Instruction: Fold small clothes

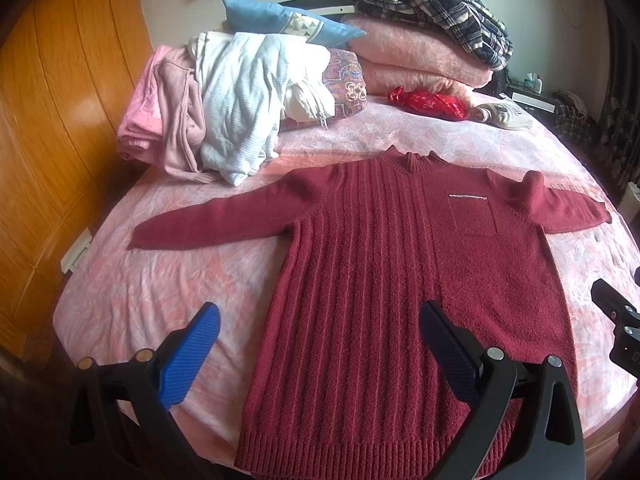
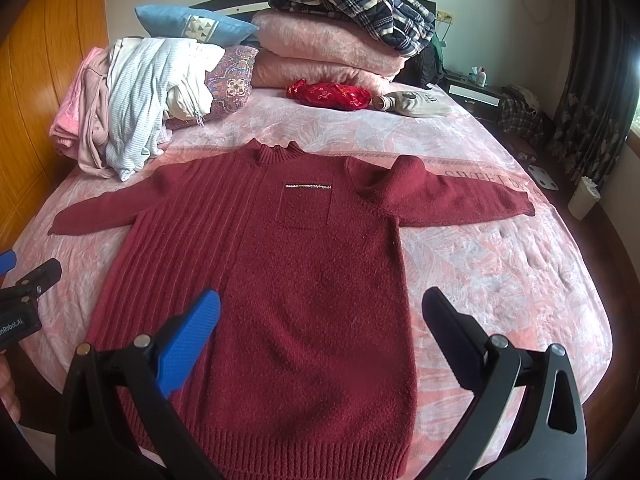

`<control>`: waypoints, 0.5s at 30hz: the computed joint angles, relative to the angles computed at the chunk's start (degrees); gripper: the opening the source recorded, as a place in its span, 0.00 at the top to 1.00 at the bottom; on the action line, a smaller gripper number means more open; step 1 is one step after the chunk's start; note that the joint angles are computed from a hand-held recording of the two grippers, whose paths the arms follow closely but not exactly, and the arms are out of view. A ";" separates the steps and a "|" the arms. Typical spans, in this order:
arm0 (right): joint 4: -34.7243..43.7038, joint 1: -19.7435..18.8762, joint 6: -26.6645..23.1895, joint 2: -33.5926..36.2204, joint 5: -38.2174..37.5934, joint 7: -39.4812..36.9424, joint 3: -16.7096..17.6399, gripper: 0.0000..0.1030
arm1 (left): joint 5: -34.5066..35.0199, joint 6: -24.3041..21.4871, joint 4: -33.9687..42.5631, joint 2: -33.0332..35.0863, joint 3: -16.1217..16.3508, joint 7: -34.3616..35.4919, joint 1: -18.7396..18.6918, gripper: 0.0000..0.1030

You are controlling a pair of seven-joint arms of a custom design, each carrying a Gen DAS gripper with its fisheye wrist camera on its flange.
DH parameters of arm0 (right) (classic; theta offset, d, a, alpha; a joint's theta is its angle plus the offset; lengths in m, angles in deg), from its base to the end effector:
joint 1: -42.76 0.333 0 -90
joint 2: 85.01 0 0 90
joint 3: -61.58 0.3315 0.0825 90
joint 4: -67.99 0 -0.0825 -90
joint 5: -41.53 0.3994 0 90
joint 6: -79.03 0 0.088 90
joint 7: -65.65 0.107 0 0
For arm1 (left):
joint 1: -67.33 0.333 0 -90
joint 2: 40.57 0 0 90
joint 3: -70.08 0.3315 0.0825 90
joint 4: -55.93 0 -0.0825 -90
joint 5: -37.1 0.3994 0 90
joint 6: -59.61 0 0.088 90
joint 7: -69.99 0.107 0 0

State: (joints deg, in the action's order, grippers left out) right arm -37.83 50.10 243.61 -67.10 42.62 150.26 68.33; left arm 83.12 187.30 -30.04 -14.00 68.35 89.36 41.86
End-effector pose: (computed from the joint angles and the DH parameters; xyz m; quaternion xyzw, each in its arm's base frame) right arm 0.6760 0.1602 0.4478 -0.7550 0.5542 -0.2115 0.2794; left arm 0.6692 -0.3146 0.4439 -0.7638 0.5397 -0.1446 0.3231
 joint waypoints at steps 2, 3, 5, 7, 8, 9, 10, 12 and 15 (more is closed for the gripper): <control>0.02 -0.03 -0.07 0.00 0.10 -0.10 0.04 0.03 | -0.06 -0.03 0.01 0.01 -0.01 0.08 0.00 0.04; 0.05 -0.03 -0.06 0.02 0.10 -0.12 0.02 0.03 | -0.08 -0.01 -0.10 -0.06 -0.01 0.15 0.03 0.04; 0.02 0.04 -0.05 0.00 0.04 -0.05 -0.04 0.03 | -0.03 -0.07 -0.07 -0.03 0.01 0.05 -0.02 0.04; -0.01 0.03 -0.03 -0.02 0.09 -0.08 -0.02 0.03 | -0.07 -0.06 -0.06 -0.03 0.00 0.03 -0.01 0.04; -0.01 0.03 -0.03 -0.02 0.09 -0.08 -0.03 0.03 | -0.06 -0.07 -0.04 -0.02 0.00 0.02 -0.02 0.04; -0.03 0.07 -0.02 -0.02 0.04 -0.06 -0.05 0.03 | -0.03 -0.08 -0.17 -0.10 0.02 0.00 -0.01 0.04; -0.03 0.07 -0.02 -0.02 0.04 -0.06 -0.05 0.03 | -0.04 -0.06 -0.11 -0.06 0.01 0.00 -0.01 0.04; 0.04 0.06 -0.10 0.00 0.02 -0.07 -0.06 0.03 | -0.11 -0.10 -0.03 -0.01 -0.02 0.08 0.00 0.04; 0.02 0.12 -0.11 -0.01 -0.04 0.02 -0.09 0.02 | -0.08 0.04 -0.32 -0.15 -0.02 0.05 0.05 0.04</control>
State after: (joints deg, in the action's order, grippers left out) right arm -37.81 50.21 243.50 -67.12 42.57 150.28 68.24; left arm 83.04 187.34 -30.36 -14.15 68.32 89.42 41.91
